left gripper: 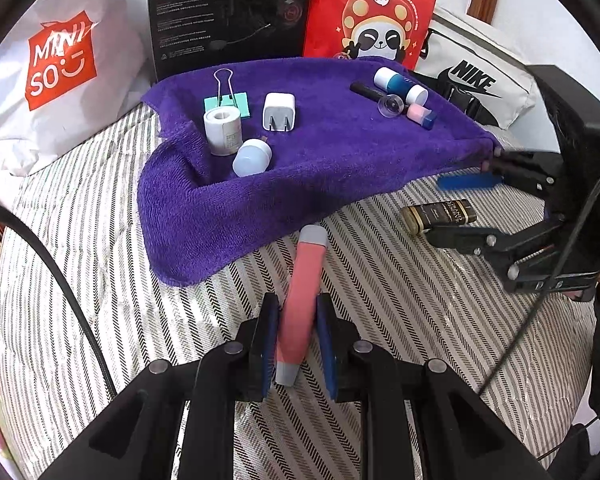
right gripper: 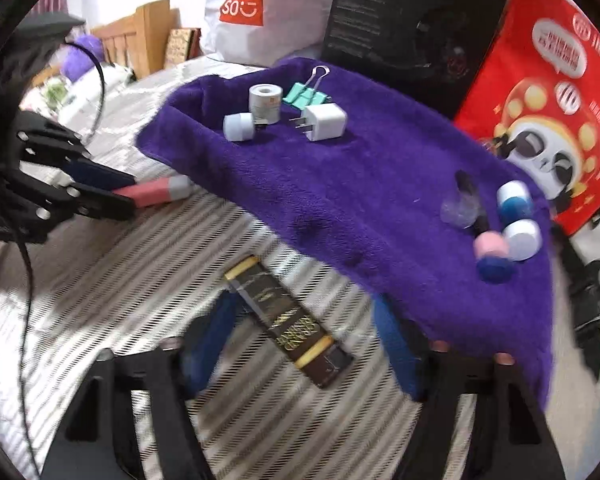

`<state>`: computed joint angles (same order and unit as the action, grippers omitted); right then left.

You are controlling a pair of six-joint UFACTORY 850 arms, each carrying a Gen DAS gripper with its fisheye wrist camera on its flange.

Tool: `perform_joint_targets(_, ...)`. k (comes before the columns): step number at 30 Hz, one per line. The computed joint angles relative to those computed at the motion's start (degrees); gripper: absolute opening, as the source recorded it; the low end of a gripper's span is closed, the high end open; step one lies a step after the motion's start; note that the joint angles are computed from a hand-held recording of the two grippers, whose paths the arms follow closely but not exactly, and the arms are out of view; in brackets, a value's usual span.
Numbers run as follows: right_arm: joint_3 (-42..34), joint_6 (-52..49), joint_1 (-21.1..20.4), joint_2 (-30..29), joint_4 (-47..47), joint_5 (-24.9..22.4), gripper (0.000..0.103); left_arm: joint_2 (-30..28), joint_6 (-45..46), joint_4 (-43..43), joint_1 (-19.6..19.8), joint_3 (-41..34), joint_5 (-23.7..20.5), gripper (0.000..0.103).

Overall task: Organize rigid objects
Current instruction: 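Grasp the dark Grand Reserve box with the right tool while the left holds the pink tube, then carry the Grand Reserve box onto the towel with the right tool while the left holds the pink tube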

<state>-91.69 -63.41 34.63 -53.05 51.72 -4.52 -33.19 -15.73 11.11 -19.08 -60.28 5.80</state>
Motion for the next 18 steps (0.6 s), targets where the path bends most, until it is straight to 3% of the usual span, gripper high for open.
perform_joint_targets(2, 0.12, -4.8, -0.72, 0.23, 6.99, -3.57, 0.032, 0.03, -0.15, 0.08, -0.01, 0.0, -0.01, 0.019)
perform_joint_targets(5, 2.11, 2.0, -0.43, 1.62, 1.69, -3.82, 0.026, 0.08, -1.01, 0.71, 0.0, 0.08, 0.1, 0.019)
perform_joint_targets(7, 3.24, 1.44, -0.33, 2.52, 1.17, -5.81, 0.025, 0.09, -1.07, 0.84, 0.04, 0.08, 0.1, 0.019)
perform_joint_targets(10, 3.74, 6.22, 0.46, 2.79, -5.32, -4.23, 0.025, 0.06, 0.35, -0.7, -0.03, 0.01, -0.06, 0.019)
perform_joint_targets(14, 2.88, 3.52, 0.28, 2.18, -1.2, -4.53, 0.023, 0.06, 7.09, -7.68, -0.27, -0.07, -0.38, 0.019)
perform_joint_targets(16, 2.91, 1.36, 0.33, 2.11, 1.66, -4.1, 0.023, 0.06, 6.18, -7.18, -0.27, -0.04, -0.31, 0.019)
perform_joint_targets(18, 3.12, 7.04, 0.55, 2.32, -3.39, -3.62, 0.023, 0.01, 4.73, -5.36, -0.16, -0.09, -0.29, 0.019)
